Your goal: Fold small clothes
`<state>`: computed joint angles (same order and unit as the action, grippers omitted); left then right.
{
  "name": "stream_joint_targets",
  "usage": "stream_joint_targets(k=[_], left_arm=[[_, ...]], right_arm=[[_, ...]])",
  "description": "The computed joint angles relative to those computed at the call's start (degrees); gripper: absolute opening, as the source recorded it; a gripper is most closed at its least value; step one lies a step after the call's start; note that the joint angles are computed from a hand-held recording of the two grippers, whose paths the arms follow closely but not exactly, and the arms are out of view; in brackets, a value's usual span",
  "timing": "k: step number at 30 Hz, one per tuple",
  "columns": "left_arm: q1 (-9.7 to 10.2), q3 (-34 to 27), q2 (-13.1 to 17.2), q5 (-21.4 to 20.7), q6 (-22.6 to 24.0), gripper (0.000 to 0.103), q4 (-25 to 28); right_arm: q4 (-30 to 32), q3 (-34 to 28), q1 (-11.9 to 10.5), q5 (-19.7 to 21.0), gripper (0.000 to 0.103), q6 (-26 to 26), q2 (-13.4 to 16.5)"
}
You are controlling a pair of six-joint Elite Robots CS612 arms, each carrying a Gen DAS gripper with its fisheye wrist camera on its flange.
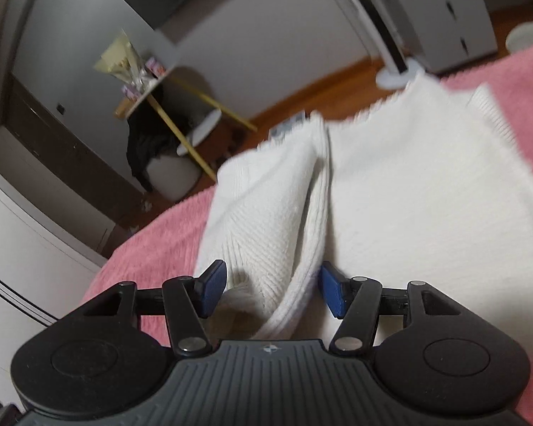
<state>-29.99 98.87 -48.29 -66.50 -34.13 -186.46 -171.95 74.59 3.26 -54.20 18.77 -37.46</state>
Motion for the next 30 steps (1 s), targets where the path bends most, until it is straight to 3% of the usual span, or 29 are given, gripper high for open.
stream_joint_targets(k=[2, 4, 6, 12, 14, 17, 19, 22, 24, 28, 30], left_arm=[[-0.03, -0.01, 0.09, 0.11, 0.11, 0.058, -0.25], [-0.08, 0.07, 0.19, 0.16, 0.31, 0.062, -1.02], [-0.04, 0.22, 0.25, -0.45, 0.54, 0.064, -2.26], [-0.05, 0.25, 0.37, -1.89, 0.53, 0.064, -4.28], [-0.09, 0.07, 0.44, -2.36, 0.59, 0.064, -3.91], [-0.19, -0.16, 0.58, -3.03, 1.50, 0.064, -3.64], [-0.16, -0.20, 0.69, -3.72, 2.01, 0.064, -3.95], [0.08, -0.40, 0.85, -5.05, 1.10, 0.064, -3.99], [0.32, -0.53, 0.90, -6.55, 0.11, 0.064, -3.87], [0.51, -1.04, 0.94, -10.17, 0.70, 0.067, -3.95], [0.42, -1.18, 0.94, -11.38, 1.93, 0.071, -4.62]], right_arm=[[0.27, -0.99, 0.46, -0.60, 0.040, -0.86, 0.64], [-0.46, -1.61, 0.74, -1.37, 0.015, -1.67, 0.95], [-3.76, -0.61, 1.14, -5.40, 0.014, -4.57, 0.26], [-21.31, 5.43, 2.53, -24.14, 0.013, -13.97, -2.09], [-22.67, 6.14, 2.22, -28.11, 0.013, -14.92, -2.12], [-19.53, 5.89, 1.80, -32.09, 0.016, -15.13, -1.48], [-16.85, 6.46, 0.86, -30.30, 0.025, -12.00, -1.71], [-19.60, 9.50, -1.69, -20.59, 0.029, -1.44, -3.20], [-19.61, 11.05, -3.10, -14.77, 0.033, 2.51, -4.18], [-18.03, 13.02, -5.16, -5.92, 0.055, 6.30, -5.16], [-17.70, 12.88, -5.59, -3.50, 0.062, 8.29, -4.87]])
